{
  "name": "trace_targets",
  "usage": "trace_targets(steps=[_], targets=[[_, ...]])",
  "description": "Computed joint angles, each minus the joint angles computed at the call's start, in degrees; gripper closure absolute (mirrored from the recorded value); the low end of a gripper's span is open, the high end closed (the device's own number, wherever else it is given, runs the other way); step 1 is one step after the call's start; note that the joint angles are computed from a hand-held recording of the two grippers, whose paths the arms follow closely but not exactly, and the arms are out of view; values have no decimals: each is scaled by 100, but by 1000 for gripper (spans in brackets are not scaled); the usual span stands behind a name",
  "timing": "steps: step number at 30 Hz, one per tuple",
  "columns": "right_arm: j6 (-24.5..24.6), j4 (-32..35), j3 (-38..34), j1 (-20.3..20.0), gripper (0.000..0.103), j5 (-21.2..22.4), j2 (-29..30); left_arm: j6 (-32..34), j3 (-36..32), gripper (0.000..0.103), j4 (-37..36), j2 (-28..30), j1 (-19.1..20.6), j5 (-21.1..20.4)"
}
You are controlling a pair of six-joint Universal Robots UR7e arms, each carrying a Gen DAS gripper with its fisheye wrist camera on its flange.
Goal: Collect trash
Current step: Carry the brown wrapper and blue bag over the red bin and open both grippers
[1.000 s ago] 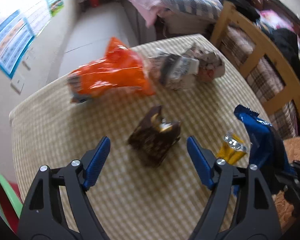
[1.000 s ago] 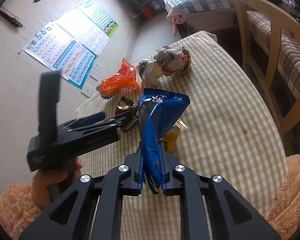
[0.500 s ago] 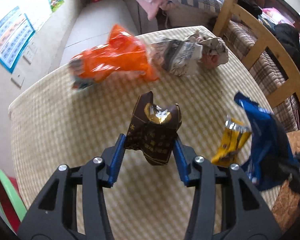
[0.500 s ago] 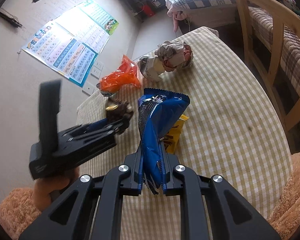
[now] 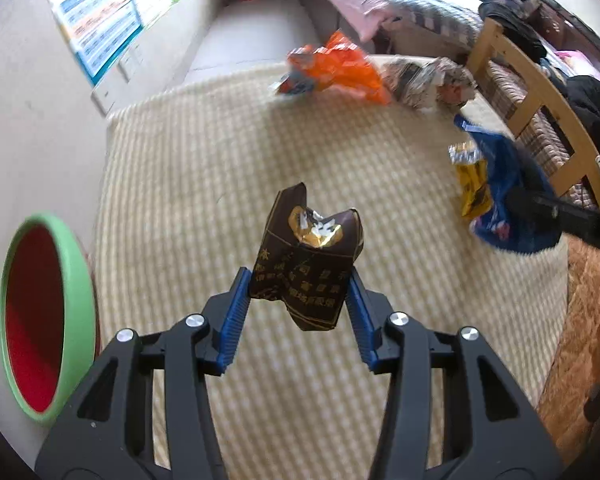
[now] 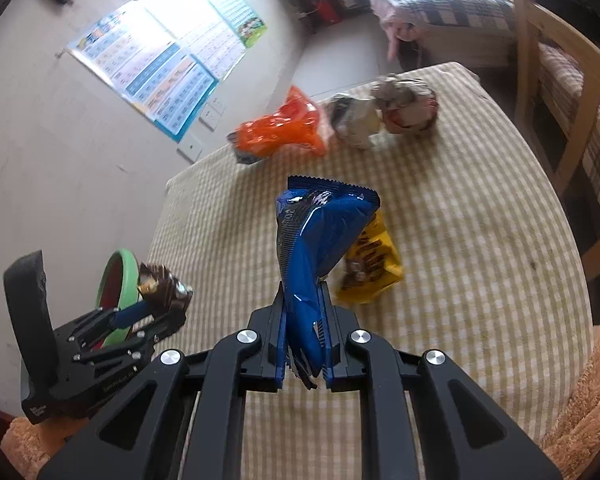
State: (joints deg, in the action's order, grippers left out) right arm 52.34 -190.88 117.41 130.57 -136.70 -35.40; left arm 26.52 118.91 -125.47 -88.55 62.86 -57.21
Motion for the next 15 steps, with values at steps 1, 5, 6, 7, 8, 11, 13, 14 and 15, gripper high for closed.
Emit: trace_targets(steps=[1,5,6,7,8,11,13,14,15], targets=[[-45,20,-37,3,90,35,16,-58,10,58,50,-26,33,31],[-293,47,-153,-6,89,232,83,-233,53,57,225,-121,152,74],[-305,77,-183,1,89,240,101,-225,86,57,200,-140,163,88],[-326,93,-210,-3,89,275,121,-204,114,56,188,-156,172,99],[-337,117,-249,-7,89,320,146,-177,136,52,178,-170,181,104],[-364,198,-322,7,89,359,189,-65,196,41,41,-211,199,68],[-374,231,-351,17,89,342,206,-100,190,41,29,-195,217,56],[-370,247,-358,15,89,338,211,-144,163,41,46,-171,241,35],[-357,252,-364,14,89,338,219,-186,137,41,69,-153,269,8]])
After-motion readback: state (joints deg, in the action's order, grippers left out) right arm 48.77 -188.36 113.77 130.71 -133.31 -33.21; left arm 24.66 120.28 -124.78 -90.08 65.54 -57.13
